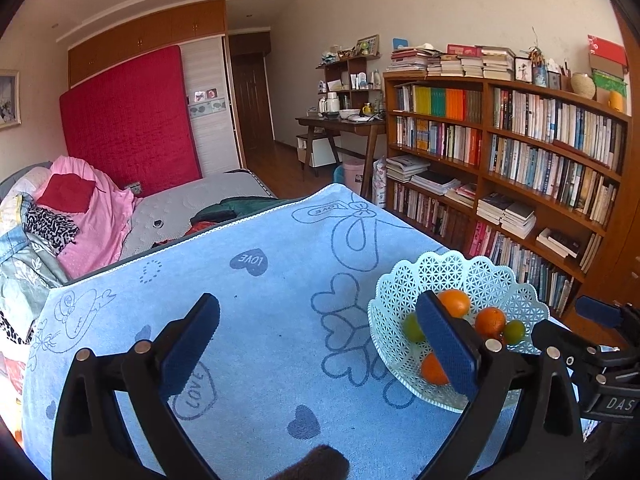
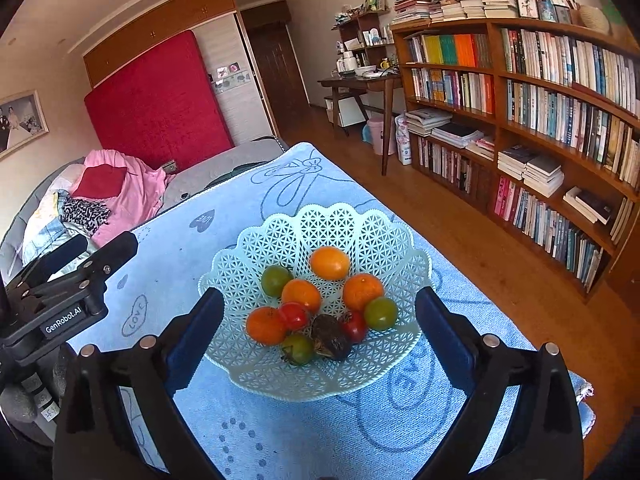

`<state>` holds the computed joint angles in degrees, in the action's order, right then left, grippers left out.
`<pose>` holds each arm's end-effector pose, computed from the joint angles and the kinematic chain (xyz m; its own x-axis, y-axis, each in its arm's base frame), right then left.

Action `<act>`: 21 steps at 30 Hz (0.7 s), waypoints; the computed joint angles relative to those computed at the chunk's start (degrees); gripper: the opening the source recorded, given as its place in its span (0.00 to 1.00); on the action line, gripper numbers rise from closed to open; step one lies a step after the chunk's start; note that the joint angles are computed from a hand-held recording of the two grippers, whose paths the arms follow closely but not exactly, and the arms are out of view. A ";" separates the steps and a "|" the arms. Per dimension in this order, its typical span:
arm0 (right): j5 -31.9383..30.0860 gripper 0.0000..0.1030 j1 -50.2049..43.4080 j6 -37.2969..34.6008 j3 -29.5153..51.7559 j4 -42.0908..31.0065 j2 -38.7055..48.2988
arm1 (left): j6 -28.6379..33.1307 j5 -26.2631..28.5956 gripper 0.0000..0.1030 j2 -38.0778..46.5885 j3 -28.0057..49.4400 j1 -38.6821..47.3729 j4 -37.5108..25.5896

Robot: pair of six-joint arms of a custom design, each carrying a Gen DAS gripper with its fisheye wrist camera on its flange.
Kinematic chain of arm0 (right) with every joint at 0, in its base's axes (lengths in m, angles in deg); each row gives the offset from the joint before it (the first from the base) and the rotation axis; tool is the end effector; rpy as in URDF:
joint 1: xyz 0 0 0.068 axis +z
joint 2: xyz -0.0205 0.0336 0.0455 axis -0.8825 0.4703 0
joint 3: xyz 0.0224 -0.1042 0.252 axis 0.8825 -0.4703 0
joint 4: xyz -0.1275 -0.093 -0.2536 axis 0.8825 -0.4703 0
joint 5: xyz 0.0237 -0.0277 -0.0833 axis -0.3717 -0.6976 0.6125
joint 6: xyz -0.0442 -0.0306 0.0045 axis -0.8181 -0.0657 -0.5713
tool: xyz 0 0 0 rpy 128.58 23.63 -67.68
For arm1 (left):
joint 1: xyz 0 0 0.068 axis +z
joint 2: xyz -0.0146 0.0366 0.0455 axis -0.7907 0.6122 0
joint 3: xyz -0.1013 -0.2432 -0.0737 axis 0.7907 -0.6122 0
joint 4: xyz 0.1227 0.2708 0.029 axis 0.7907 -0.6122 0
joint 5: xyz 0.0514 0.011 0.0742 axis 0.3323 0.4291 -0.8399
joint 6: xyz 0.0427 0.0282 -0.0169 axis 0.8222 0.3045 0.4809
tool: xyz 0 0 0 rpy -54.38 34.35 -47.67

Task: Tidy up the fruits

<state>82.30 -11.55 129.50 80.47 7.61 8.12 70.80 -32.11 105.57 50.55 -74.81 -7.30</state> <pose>0.1714 0.1723 0.0868 -0.5550 0.2954 -0.7777 0.1657 0.9553 0.2446 0.2801 -0.1133 0.1041 -0.4296 0.2570 -0.8656 0.3518 0.9305 0.1017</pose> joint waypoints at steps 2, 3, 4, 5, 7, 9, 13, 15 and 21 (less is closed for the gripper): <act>0.37 0.95 0.71 0.38 0.09 -0.86 -0.01 | 0.27 -0.40 0.95 -0.09 -0.04 -0.24 -0.35; 0.68 0.95 1.06 0.57 0.22 -1.40 0.03 | 0.33 -0.58 0.95 -0.12 -0.08 -0.39 -0.30; 1.07 0.95 1.44 0.78 0.37 -1.94 0.10 | 0.41 -0.55 0.95 -0.16 -0.16 -0.38 -0.18; 1.47 0.95 1.84 1.01 0.51 -2.47 0.17 | 0.57 -0.35 0.95 -0.20 -0.22 -0.25 -0.11; 2.17 0.95 2.56 1.47 0.70 -3.47 0.19 | 0.85 -0.37 0.95 -0.36 -0.46 -0.37 0.02; 2.88 0.95 3.40 2.08 0.96 -4.57 0.15 | 1.13 -1.21 0.95 -0.23 -0.51 -0.85 0.19; 3.76 0.95 4.69 3.38 1.34 -5.87 0.57 | 2.58 -4.67 0.95 0.18 -1.04 -2.55 1.58; 3.99 0.95 5.13 4.01 1.35 -6.27 0.86 | 3.22 -5.11 0.95 0.13 -1.47 -3.14 2.24; 4.31 0.95 6.10 5.20 1.70 -7.31 1.67 | 5.34 -6.08 0.95 0.80 -2.37 -4.94 3.92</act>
<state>86.60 -5.45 134.71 82.16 0.30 9.79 76.14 -38.19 106.38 48.18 -79.75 -3.37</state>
